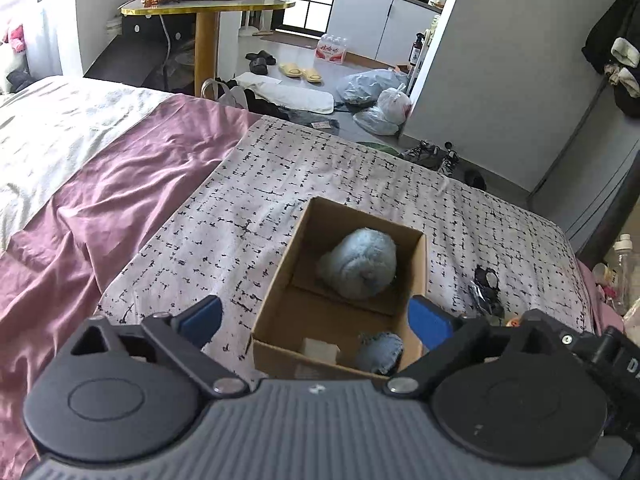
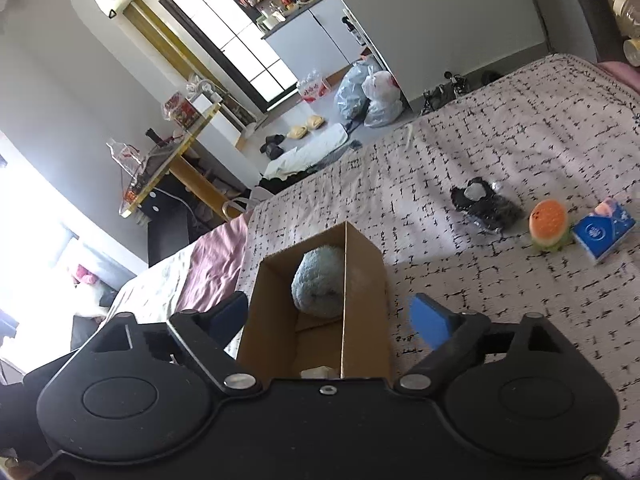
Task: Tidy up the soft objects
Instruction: 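Open both tools to release the plush toy and withdraw from the box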
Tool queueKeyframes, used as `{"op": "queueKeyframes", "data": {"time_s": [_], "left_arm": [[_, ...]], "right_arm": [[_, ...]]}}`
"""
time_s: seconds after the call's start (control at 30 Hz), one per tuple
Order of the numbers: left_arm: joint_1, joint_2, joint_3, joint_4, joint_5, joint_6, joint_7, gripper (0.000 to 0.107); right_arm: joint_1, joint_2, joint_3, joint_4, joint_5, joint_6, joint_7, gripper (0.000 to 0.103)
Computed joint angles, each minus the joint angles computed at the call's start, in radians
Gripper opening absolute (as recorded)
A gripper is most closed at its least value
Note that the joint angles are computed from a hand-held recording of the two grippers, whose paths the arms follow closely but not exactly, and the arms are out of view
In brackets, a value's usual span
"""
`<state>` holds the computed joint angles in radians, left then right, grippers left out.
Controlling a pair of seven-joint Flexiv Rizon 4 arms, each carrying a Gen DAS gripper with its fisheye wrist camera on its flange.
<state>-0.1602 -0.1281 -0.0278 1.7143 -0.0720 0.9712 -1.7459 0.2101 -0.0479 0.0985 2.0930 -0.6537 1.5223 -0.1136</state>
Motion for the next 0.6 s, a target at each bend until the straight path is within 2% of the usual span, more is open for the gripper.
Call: {"op": "queueKeyframes", "data": {"time_s": [0.13, 0.23, 0.4, 0.6], "left_arm": [[-0.012, 0.025, -0.002, 0.002, 0.026, -0.014, -0.021, 0.103], [-0.019, 0.043, -0.006, 0.012, 0.044, -0.008, -0.035, 0.103], [-0.032, 0.071, -0.017, 0.036, 0.047, 0.010, -0.037, 0.103], [-0.046, 0.099, -0.026, 0.064, 0.072, 0.045, -0.094, 0.103]], "right_arm": [[-0.025, 0.041, 0.001, 0.034, -0.044, 0.014, 0.003, 0.100], [-0.046, 0.072, 0.019, 0.053, -0.016, 0.016, -0.058, 0.103], [-0.094, 0.129, 0.047, 0.088, 0.005, 0.012, -0.136, 0.103], [-0.145, 0.187, 0.072, 0.129, 0.036, 0.012, -0.202, 0.103]]}}
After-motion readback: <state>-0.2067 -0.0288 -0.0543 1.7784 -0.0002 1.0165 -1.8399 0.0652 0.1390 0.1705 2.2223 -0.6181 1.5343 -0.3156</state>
